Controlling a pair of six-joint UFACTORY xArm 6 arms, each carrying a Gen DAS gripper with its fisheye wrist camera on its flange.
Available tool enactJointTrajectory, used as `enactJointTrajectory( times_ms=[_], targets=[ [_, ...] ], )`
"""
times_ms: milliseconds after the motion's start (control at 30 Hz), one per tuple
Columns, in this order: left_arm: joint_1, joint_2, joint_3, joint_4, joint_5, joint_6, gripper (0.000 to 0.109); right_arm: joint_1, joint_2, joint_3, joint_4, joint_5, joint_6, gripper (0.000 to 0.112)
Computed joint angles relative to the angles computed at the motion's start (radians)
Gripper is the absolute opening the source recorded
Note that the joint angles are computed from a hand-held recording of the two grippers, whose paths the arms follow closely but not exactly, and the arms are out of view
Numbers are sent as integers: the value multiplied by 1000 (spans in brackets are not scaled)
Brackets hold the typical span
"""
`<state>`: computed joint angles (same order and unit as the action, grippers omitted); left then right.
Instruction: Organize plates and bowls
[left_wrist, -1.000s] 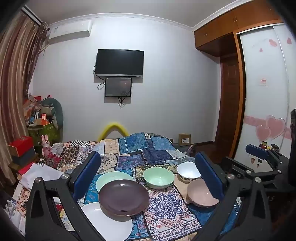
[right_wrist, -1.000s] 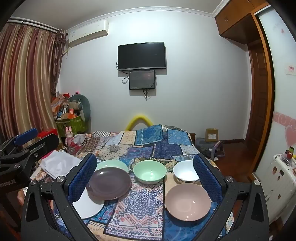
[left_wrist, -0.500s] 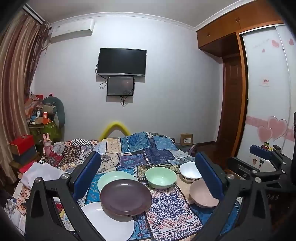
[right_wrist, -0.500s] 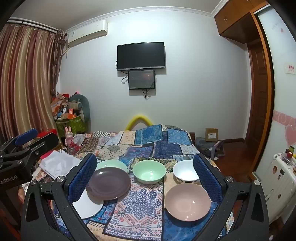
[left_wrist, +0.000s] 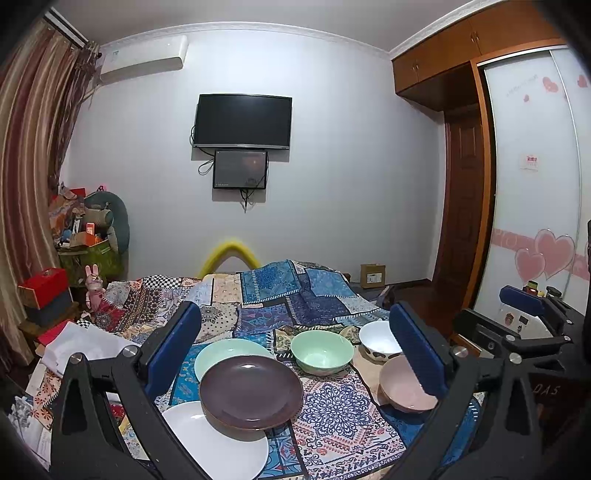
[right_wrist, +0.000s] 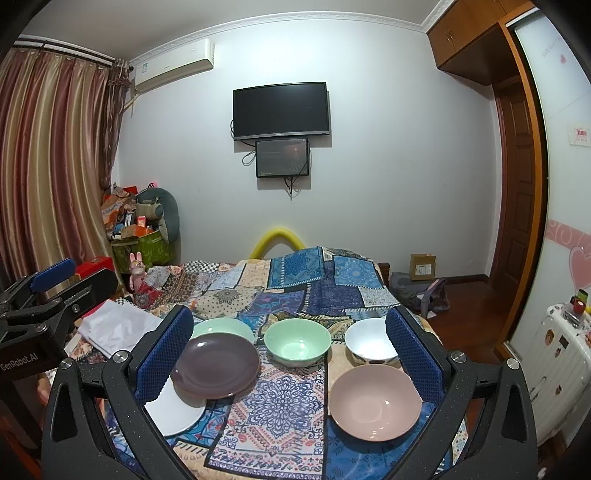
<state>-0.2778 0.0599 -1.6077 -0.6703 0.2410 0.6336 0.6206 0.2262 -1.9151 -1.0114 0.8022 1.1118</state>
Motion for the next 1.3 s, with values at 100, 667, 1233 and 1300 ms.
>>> enactJointTrajectory(
  times_ms=[100,667,1233,1300],
  targets=[
    [2,3,-5,0,7,-2,103,0,1,-1,2,1,-1,103],
    [2,13,-17,19,16,-20,103,-1,8,-8,5,1,-1,103],
    [1,11,-16,23,17,-20,103,-2,0,5,4,-3,6,103],
    [1,11,-16,23,19,-19,103,-2,3,3,2,-5,8,103]
  ],
)
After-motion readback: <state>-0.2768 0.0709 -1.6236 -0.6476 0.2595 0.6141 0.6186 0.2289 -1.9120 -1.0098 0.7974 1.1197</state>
